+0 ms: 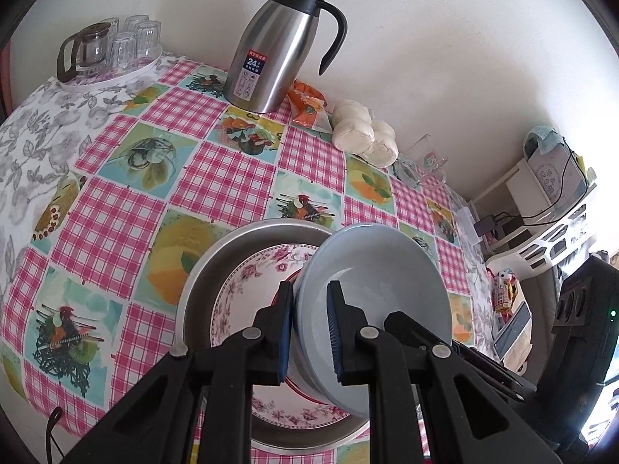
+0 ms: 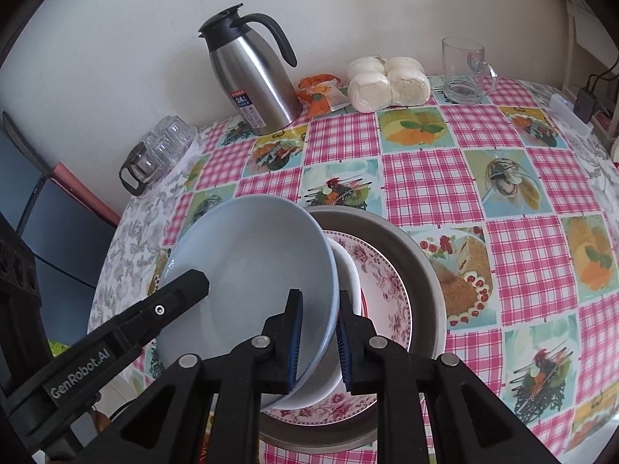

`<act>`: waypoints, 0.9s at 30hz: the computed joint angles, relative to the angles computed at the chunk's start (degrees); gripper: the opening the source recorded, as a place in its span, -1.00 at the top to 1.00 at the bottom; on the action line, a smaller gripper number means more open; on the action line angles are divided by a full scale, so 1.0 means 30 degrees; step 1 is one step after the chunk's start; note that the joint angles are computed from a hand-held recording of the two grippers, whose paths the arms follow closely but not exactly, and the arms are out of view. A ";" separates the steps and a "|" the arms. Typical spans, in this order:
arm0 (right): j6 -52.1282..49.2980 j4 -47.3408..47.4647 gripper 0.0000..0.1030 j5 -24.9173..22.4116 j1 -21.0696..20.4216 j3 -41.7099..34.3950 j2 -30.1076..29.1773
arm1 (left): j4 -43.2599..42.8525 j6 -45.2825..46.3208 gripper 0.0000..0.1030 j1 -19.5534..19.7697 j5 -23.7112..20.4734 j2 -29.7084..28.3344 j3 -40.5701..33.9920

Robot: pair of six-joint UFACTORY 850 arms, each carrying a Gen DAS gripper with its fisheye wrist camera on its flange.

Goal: Organize plates and bowls
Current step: 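Lower the round bowl onto the square bowl with the right tool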

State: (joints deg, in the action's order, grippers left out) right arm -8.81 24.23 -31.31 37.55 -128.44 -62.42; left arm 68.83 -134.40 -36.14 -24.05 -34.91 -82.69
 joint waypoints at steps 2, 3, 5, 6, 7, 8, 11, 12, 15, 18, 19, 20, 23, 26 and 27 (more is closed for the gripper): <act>0.0003 -0.0181 0.62 0.0022 0.0024 0.0016 0.0034 | 0.0188 -0.0265 0.69 0.0014 0.0024 0.0015 0.0054; -0.0002 -0.0240 0.62 0.0049 0.0036 0.0025 0.0042 | 0.0211 -0.0305 0.69 0.0022 0.0020 0.0004 0.0041; 0.0081 -0.0440 0.62 0.0073 0.0063 0.0032 0.0066 | -0.0043 -0.0052 0.69 0.0027 -0.0009 -0.0019 -0.0013; 0.0100 -0.0492 0.62 0.0067 0.0075 0.0030 0.0078 | -0.0079 -0.0033 0.69 0.0020 -0.0065 -0.0027 -0.0033; 0.0105 -0.0491 0.62 0.0061 0.0070 0.0031 0.0090 | 0.0003 -0.0156 0.69 0.0004 -0.0161 -0.0019 -0.0020; 0.0083 -0.0438 0.61 0.0029 0.0059 0.0001 0.0079 | 0.0132 -0.0327 0.69 -0.0013 -0.0266 0.0018 0.0025; -0.0245 0.0020 0.58 0.0007 -0.0006 0.0049 0.0127 | 0.0667 -0.0862 0.70 -0.0038 -0.0470 0.0166 0.0198; -0.0344 0.0130 0.58 0.0081 -0.0022 0.0149 0.0196 | 0.0652 -0.0798 0.71 -0.0046 -0.0530 0.0167 0.0192; -0.0669 0.0627 0.55 0.0366 -0.0124 0.0516 0.0449 | 0.0516 -0.0700 0.71 -0.0028 -0.0503 0.0117 0.0161; 0.0233 -0.0430 0.45 0.0627 -0.0089 0.0727 0.0614 | 0.0484 -0.0629 0.71 -0.0022 -0.0459 0.0056 0.0106; 0.0604 -0.0857 0.36 0.0798 -0.0077 0.0845 0.0694 | 0.0494 -0.0616 0.71 -0.0031 -0.0454 0.0049 0.0098; 0.0630 -0.0814 0.34 0.0944 -0.0126 0.0981 0.0781 | 0.0490 -0.0591 0.71 -0.0033 -0.0443 0.0043 0.0095; 0.0041 0.0227 0.34 0.1114 -0.0374 0.1269 0.0943 | 0.0694 -0.0847 0.71 -0.0029 -0.0374 0.0054 0.0148; -0.0169 0.1019 0.34 0.1546 -0.0624 0.1753 0.1187 | 0.0747 -0.0974 0.71 -0.0010 -0.0303 0.0055 0.0181; -0.0371 0.1424 0.34 0.1710 -0.0708 0.1913 0.1263 | 0.0794 -0.1063 0.71 0.0004 -0.0251 0.0068 0.0199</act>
